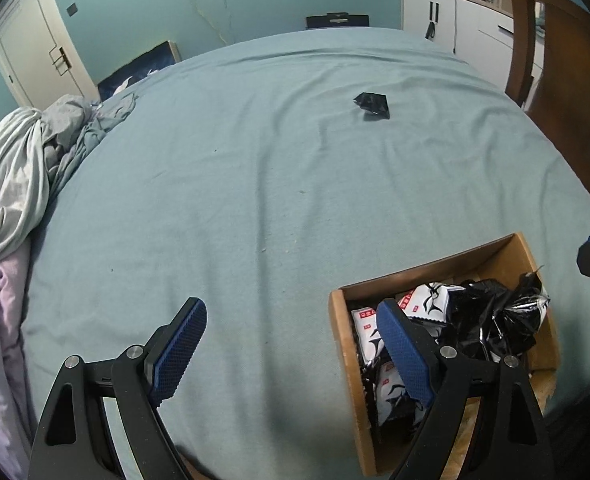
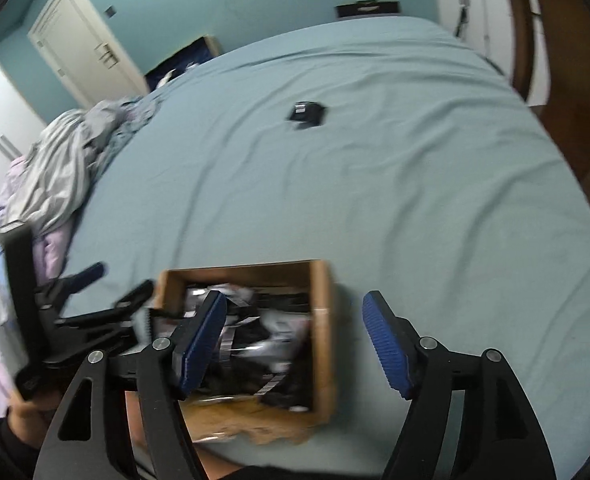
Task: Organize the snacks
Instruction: 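Lower both packets into the box and open both grippers, then move the open left gripper to the last black packet and grasp it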
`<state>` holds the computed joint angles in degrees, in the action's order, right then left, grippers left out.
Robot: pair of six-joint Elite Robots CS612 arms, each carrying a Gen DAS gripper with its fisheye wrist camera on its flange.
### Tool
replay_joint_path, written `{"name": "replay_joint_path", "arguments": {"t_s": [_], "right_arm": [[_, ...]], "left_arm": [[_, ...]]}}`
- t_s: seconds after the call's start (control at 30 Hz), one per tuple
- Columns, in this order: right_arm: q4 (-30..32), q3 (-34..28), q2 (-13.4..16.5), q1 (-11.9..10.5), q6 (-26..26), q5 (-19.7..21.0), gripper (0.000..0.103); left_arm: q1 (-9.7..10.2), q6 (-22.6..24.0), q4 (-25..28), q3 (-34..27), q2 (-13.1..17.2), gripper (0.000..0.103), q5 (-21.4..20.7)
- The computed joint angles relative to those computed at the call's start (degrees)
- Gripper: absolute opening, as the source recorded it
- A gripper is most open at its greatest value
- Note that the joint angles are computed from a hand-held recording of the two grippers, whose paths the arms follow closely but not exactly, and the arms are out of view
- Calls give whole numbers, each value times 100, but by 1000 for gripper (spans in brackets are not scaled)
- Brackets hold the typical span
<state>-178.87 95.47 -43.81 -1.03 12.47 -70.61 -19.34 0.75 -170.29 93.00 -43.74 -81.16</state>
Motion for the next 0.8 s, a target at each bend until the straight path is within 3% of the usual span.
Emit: {"name": "replay_joint_path", "arguments": {"t_s": [0.07,0.13,0.2,0.37,0.7,0.8], "right_arm": [[197,1,8,34,67,-300,70],[429,-62,7,51,15,-336,70],[293,-64,-5,101,-62,-509,70],[-351,55,-2,322,-177,-1376,70],[-469,10,35,341,-19,-1399,70],[-260,-26,29,301,-65,-1176,70]], "left_arm": [[-19,48,-23,7,-3,88,29],[-33,67,-47,11,-4,88,35],[-40,91,-71,12,-6,88,8],[-69,235,-147,72,-36,88,-103],[-175,595,-554,169,-43,88,-26],[-174,603,-474,151,-41,88,-82]]}}
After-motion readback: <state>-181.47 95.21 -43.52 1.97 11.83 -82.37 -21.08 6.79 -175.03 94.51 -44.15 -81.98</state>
